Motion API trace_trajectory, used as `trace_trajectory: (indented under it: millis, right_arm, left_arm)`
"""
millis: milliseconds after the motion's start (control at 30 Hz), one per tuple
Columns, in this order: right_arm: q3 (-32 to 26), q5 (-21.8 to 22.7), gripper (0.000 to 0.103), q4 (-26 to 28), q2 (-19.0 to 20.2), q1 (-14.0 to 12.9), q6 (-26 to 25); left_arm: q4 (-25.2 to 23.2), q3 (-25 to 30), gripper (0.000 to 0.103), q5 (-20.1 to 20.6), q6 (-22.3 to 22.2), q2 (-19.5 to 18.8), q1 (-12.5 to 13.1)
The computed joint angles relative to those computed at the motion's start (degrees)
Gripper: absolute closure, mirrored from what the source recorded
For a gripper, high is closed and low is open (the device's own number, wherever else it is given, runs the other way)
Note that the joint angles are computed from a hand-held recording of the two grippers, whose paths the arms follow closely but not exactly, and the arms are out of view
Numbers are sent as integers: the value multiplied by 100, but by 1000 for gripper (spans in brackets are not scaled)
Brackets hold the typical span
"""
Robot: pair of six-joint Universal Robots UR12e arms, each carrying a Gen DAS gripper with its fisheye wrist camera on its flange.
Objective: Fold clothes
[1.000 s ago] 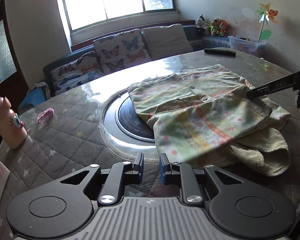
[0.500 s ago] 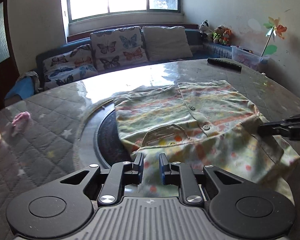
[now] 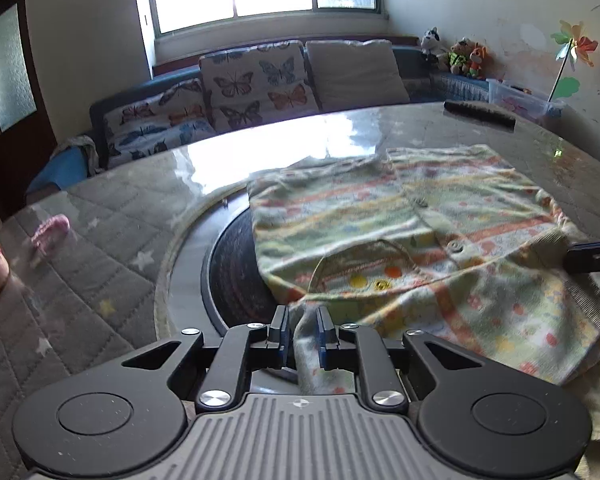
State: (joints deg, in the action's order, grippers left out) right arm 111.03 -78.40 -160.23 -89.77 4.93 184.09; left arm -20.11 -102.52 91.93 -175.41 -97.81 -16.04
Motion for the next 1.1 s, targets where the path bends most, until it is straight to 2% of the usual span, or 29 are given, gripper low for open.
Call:
trace_trajectory:
  millis: [167, 267, 367, 500, 833, 1100]
  right_arm:
    - [7, -104, 94, -233, -17, -7, 0]
    - [-21, 251, 93, -412, 41, -46, -168]
    - [-118, 491, 93, -232, 161, -19, -400]
    - [-155, 411, 93, 61, 211, 51, -720]
    - [208, 452, 93, 341, -239, 1, -1385]
    - [466, 487, 92, 248, -483, -36, -1391]
  left_arm:
    - [137, 14, 87, -253, 182, 32, -63]
    - [125, 59, 87, -472, 312, -11, -119]
    - [48, 106, 86, -570, 458, -73, -187]
    - [-89, 129, 85, -577, 645, -139, -265]
    - [106, -207, 85, -719, 839, 124, -268]
    - [273, -560, 82, -521, 1318, 402, -358]
